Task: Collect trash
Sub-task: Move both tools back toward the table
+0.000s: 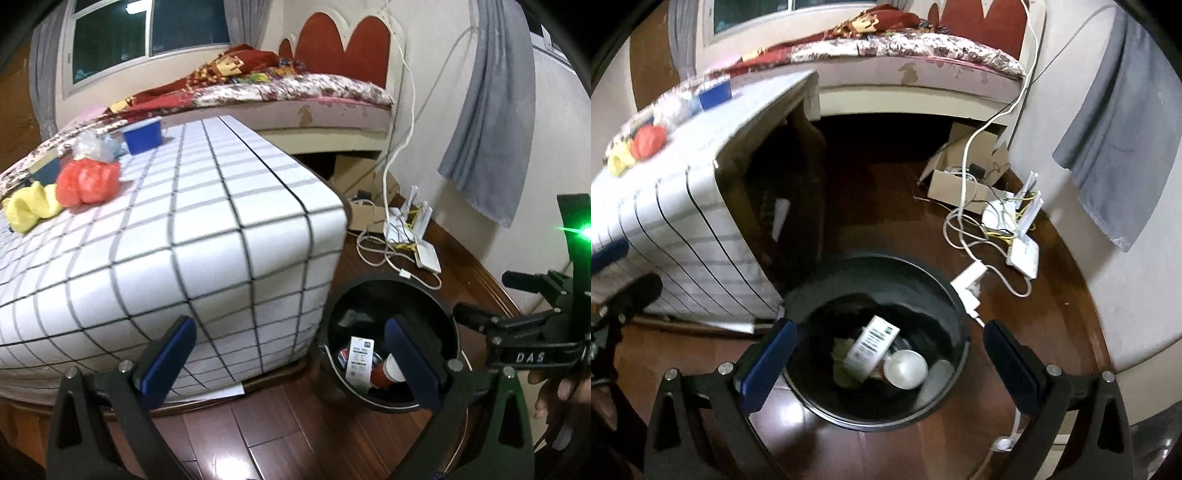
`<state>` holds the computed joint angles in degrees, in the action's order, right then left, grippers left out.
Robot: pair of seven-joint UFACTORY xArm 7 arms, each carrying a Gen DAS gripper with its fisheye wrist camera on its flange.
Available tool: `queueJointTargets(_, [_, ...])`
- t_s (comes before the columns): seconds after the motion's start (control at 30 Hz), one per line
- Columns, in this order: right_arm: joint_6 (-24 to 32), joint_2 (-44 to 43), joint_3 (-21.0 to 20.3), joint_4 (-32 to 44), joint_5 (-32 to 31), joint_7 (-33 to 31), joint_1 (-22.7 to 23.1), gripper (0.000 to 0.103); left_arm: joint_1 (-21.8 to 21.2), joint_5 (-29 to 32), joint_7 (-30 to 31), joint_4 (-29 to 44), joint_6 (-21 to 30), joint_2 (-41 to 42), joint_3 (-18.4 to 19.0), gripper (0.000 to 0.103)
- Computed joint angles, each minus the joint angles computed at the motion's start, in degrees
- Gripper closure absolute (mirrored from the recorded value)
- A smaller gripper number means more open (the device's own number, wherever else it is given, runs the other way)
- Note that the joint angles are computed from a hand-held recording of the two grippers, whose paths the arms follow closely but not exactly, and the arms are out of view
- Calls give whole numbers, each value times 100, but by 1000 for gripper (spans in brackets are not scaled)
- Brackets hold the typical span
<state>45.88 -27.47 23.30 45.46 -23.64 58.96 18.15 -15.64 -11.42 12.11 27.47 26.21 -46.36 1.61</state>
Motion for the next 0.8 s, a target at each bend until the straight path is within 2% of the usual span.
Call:
queueJointTargets(0.13, [-176, 123, 132, 230, -193, 231, -98, 1, 156, 45, 50, 71, 5, -124, 131, 1])
queueJointTargets(0.37, [-491, 818, 441, 1053, -982, 599, -160, 1, 561, 109, 212, 226, -14, -229, 470, 1])
queueJointTargets(0.53, [-575, 1563, 484, 1846, -1655, 772, 71, 1, 943, 146, 387, 394, -72, -141, 757, 1])
queueJointTargets(0.73, [-690, 2484, 344, 2829, -2226, 904, 510, 1, 1394, 150, 647, 689, -252, 248, 1094, 1])
queueJointTargets(0.8, [-806, 2879, 257, 3235, -2310, 774, 689, 1, 1526, 120, 727, 787, -343, 409, 1211, 1])
